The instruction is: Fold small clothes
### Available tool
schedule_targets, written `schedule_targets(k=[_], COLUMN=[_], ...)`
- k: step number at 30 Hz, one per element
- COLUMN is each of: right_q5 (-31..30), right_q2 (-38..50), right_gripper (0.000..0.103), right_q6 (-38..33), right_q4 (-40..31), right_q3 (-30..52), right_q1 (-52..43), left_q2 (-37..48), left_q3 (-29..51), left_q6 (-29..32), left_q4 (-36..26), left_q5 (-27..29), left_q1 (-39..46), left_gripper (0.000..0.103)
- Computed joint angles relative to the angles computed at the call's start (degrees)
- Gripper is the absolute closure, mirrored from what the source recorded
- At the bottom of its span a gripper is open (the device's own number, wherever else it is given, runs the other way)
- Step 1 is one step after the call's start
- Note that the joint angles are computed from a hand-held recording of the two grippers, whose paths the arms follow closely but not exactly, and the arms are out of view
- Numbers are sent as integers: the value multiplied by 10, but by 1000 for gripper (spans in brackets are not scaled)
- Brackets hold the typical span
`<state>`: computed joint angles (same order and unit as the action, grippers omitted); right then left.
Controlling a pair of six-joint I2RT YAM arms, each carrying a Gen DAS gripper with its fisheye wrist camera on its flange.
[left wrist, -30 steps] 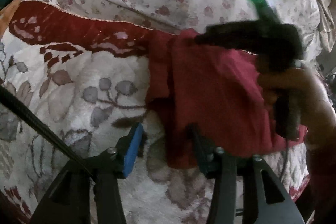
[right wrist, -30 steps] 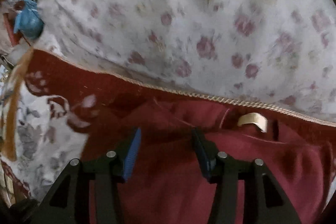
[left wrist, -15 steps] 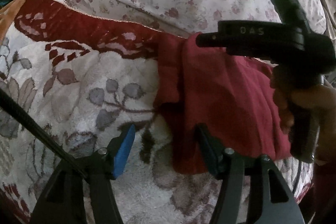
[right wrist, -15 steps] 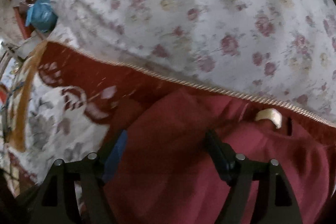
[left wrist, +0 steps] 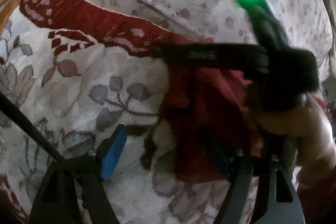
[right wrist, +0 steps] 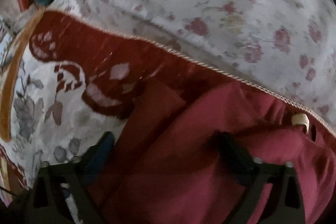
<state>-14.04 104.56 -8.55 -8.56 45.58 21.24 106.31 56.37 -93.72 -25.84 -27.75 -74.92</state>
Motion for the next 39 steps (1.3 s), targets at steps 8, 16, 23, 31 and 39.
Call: schedule_targets(k=[8,16,23,31,39], right_q5=[-145,-163,-176,-41,-73], right_q2=[-56,-67,-65,14,-23], right_gripper=[77,78,11,17,55], right_q6=[-91,-113,-66,-34,-59], right_q4=[-100,-157,-185,-156,-108], right_q3=[5,23,56,87,36], right_q1=[-138,-173,-154,-32,-76], left_q2=[35,38,27,40,45], left_q3=[26,50,49,67,72], left_q6=[63,136,137,133,121], left_q4=[78,102,101,64,44], left_q5=[-22,-58,-59,-43,-34], left_q1=[17,-3,-7,3,5], left_gripper=[50,82,82,82,76])
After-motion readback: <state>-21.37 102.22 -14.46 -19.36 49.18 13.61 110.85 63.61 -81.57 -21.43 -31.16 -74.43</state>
